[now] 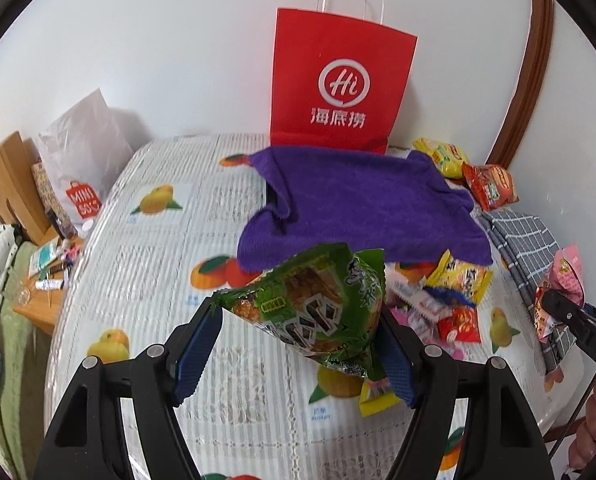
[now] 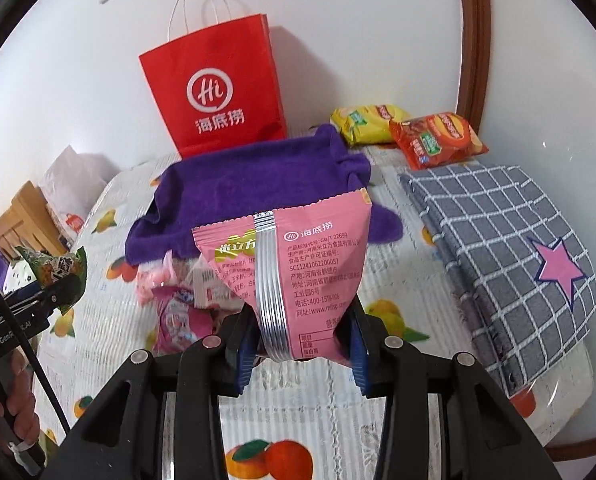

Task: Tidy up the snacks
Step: 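Carry the green bag and pink packet up over the purple towel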

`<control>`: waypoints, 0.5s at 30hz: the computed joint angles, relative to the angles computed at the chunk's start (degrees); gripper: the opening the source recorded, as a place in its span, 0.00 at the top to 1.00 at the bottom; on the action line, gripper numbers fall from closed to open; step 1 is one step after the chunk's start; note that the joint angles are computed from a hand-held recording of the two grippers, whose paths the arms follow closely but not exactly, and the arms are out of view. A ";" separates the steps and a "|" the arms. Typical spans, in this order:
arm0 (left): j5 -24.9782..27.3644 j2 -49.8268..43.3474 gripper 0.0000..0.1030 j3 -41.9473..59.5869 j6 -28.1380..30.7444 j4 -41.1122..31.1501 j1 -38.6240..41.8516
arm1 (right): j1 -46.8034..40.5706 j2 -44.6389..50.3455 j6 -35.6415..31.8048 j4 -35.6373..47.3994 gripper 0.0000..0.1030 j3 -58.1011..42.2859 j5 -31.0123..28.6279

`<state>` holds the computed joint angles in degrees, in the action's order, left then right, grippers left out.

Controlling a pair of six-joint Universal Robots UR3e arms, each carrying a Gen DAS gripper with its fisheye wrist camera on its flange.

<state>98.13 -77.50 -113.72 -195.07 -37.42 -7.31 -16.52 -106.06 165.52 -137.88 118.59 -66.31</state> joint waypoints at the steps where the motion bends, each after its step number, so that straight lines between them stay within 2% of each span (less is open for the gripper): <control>1: 0.07 -0.45 0.29 0.80 0.19 -0.15 0.09 | 0.36 1.40 0.42 -0.52 0.62 -1.35 -0.16; 8: 0.37 -7.29 0.29 9.39 1.83 -0.56 1.12 | 3.86 10.97 3.76 -2.76 0.62 -10.26 -1.06; 15: 0.09 -16.57 0.29 18.93 4.27 -0.36 2.42 | 8.70 22.85 7.07 -4.73 0.62 -22.60 -4.42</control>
<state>98.21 -94.07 -94.79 -190.80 -37.79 -4.89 -7.82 -83.21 172.60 -142.62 95.98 -70.74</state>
